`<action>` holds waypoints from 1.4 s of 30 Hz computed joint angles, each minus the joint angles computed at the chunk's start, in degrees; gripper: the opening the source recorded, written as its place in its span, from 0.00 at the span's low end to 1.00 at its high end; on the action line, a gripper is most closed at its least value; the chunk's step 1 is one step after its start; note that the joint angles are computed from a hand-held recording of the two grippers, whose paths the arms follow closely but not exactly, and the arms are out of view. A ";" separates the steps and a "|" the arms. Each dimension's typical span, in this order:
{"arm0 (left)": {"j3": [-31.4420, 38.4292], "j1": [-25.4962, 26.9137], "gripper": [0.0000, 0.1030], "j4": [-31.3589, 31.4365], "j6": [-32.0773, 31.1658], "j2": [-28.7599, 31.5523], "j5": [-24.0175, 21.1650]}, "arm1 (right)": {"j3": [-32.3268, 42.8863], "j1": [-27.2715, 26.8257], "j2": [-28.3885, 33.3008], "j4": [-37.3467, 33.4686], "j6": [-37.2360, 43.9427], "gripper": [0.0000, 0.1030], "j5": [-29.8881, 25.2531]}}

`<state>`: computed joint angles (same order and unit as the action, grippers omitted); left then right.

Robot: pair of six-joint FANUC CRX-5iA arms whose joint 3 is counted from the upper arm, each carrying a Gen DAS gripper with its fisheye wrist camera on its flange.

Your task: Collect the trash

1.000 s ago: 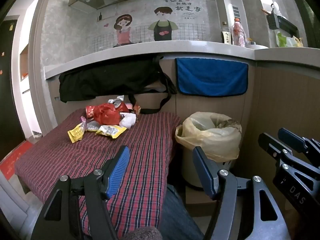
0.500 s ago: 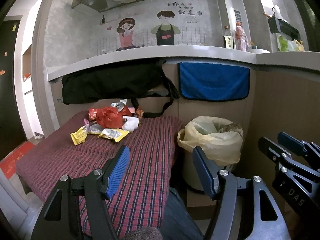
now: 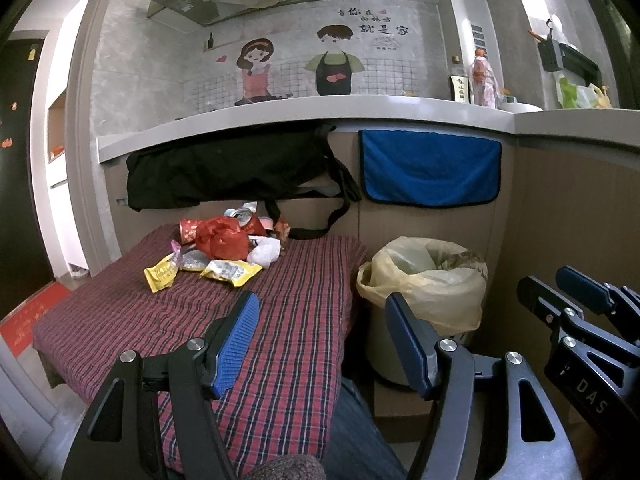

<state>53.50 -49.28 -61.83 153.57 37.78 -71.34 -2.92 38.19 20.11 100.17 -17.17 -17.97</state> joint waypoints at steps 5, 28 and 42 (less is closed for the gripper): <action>-0.24 0.06 0.64 -0.12 0.22 -0.18 0.07 | 0.15 0.06 -0.02 0.83 -0.41 0.45 -0.27; -0.36 0.29 0.64 -0.44 0.34 -0.48 0.34 | 0.20 -0.21 -0.06 1.22 -0.35 0.45 0.17; -0.52 0.25 0.64 -0.39 0.39 -0.57 0.26 | 0.29 -0.31 -0.03 1.74 -0.64 0.45 0.03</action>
<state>52.98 -49.03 -62.22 153.96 37.22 -71.08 -2.62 37.88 20.08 101.91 -17.81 -17.94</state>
